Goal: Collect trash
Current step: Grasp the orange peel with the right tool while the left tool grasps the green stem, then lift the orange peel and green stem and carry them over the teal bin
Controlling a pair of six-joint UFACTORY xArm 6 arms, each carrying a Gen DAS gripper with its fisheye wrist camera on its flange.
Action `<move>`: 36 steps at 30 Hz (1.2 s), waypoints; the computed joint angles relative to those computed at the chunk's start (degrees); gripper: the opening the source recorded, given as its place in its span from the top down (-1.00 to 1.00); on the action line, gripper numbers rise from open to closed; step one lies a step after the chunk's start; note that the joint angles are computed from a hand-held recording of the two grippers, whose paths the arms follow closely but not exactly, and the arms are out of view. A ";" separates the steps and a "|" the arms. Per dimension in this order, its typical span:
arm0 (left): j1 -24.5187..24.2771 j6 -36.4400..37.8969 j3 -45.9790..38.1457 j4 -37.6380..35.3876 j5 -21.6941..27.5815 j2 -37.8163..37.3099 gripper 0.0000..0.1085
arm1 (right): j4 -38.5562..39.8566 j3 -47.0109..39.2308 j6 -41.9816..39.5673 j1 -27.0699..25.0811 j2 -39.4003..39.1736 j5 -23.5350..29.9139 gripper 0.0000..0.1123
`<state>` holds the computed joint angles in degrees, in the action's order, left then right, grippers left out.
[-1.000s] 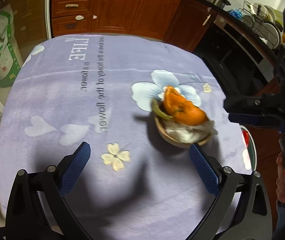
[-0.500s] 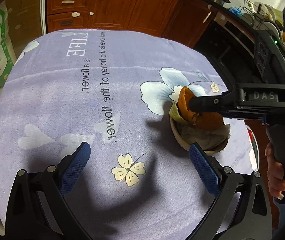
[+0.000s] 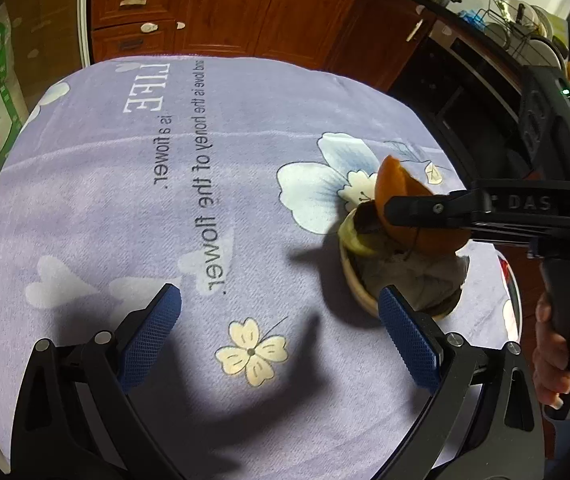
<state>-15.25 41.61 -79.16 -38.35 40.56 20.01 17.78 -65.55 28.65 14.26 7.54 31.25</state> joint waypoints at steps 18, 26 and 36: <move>-3.98 0.65 -2.74 0.13 -1.16 2.70 0.72 | 7.94 9.98 -5.02 -2.73 -10.29 -4.38 0.47; -5.49 1.79 4.55 0.24 -7.49 -4.26 0.90 | 9.81 14.32 -5.82 -2.92 -14.06 -5.82 0.47; -5.51 1.63 9.23 -1.16 -8.51 -11.57 0.91 | 7.40 20.29 -2.64 -2.26 -22.25 -6.83 0.47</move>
<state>-20.75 43.24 -69.93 -39.51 32.05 8.44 25.19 -45.26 26.01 12.00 -14.72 24.41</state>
